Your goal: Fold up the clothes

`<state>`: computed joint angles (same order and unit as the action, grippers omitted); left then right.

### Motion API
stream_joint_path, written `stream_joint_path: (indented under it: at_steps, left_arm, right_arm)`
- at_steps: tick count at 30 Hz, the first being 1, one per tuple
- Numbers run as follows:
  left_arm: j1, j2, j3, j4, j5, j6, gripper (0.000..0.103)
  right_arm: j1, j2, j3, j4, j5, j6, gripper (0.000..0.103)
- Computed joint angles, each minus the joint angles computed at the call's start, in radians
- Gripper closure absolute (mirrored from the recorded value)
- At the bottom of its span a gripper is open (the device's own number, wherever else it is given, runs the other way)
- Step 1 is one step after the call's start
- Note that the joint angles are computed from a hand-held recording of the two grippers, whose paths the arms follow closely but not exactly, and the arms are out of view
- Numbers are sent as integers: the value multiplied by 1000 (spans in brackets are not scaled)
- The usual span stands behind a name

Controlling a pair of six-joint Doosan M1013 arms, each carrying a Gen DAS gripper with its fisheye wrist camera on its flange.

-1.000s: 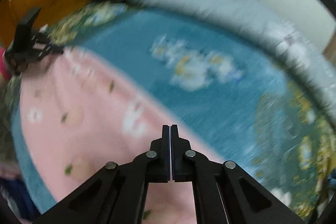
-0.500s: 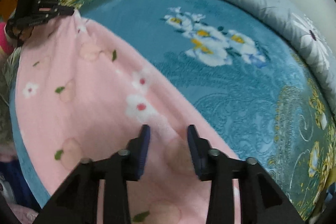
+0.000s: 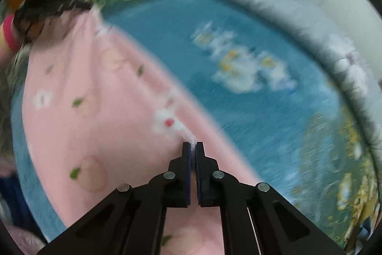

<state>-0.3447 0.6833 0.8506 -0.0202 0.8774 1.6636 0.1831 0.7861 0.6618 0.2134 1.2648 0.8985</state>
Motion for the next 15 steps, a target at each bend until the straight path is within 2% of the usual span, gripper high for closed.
stream_joint_path:
  at_steps: [2,6,10,11,12,13,15]
  left_arm:
    - [5,26,-38,-1,43,-22,100]
    - [-3,70,-86,45,135,-49,100]
    - [-8,88,-111,64,192,-95,96]
    - [-9,92,-118,68,207,-106,96]
    - [-9,92,-121,65,215,-116,96]
    - [-9,89,-122,57,222,-125,95]
    - [-11,65,-96,64,194,-172,84]
  right_arm:
    - [3,29,-47,-32,-1,45,100]
    - [18,105,-146,-99,97,100,100]
    - [18,112,-154,-101,90,142,99]
    - [13,108,-152,-84,87,152,95]
    - [8,83,-118,-73,53,160,86]
    - [4,52,-70,-70,4,170,83]
    - [-7,-11,23,-48,-95,198,75]
